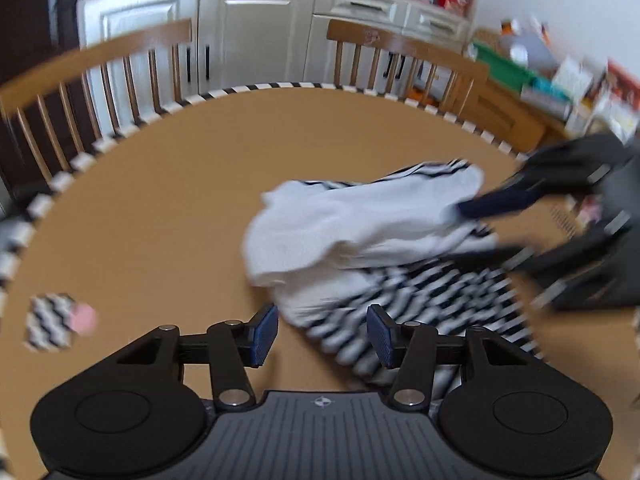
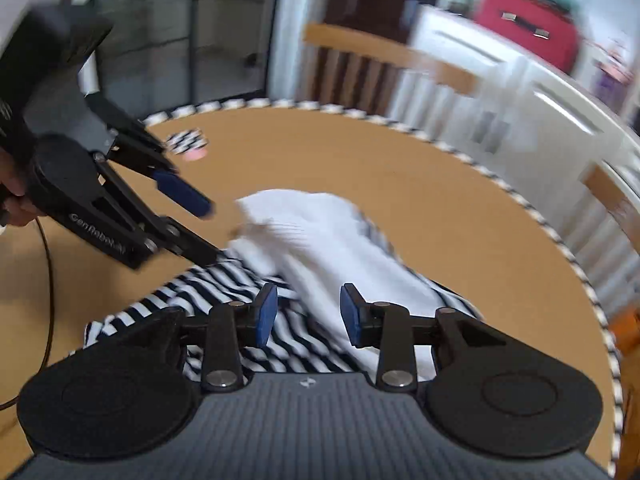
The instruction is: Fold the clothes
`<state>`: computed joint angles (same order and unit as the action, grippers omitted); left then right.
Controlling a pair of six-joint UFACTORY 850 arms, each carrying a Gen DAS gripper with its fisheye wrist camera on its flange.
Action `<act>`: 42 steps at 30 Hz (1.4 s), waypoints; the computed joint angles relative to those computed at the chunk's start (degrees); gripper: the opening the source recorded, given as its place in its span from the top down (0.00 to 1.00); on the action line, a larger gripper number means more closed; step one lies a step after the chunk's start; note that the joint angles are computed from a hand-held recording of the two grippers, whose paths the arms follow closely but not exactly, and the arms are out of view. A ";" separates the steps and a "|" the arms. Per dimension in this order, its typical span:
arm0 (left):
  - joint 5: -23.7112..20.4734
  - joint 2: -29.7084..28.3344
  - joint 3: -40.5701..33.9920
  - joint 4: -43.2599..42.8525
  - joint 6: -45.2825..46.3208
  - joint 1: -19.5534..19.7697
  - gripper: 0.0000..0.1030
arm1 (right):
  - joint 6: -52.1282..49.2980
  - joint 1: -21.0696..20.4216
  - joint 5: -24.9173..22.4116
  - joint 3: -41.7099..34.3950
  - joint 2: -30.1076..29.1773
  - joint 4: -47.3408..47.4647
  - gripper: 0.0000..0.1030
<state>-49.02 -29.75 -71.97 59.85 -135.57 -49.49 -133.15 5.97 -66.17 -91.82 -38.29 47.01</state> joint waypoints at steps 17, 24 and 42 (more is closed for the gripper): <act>-2.98 -3.19 -2.04 0.44 -1.91 2.26 0.44 | 18.71 2.93 1.47 -16.64 -8.65 1.95 0.95; -8.74 -7.97 -8.84 -1.46 4.08 3.57 0.43 | 26.64 1.95 0.22 -26.15 -13.43 2.12 0.95; -10.59 -7.33 -8.04 1.39 4.10 5.92 0.94 | 23.00 1.48 8.07 -21.20 -13.43 -1.09 0.68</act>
<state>-59.60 -37.07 -80.01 61.24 -131.47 -43.57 -110.15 7.45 -58.10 -113.02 -51.72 45.92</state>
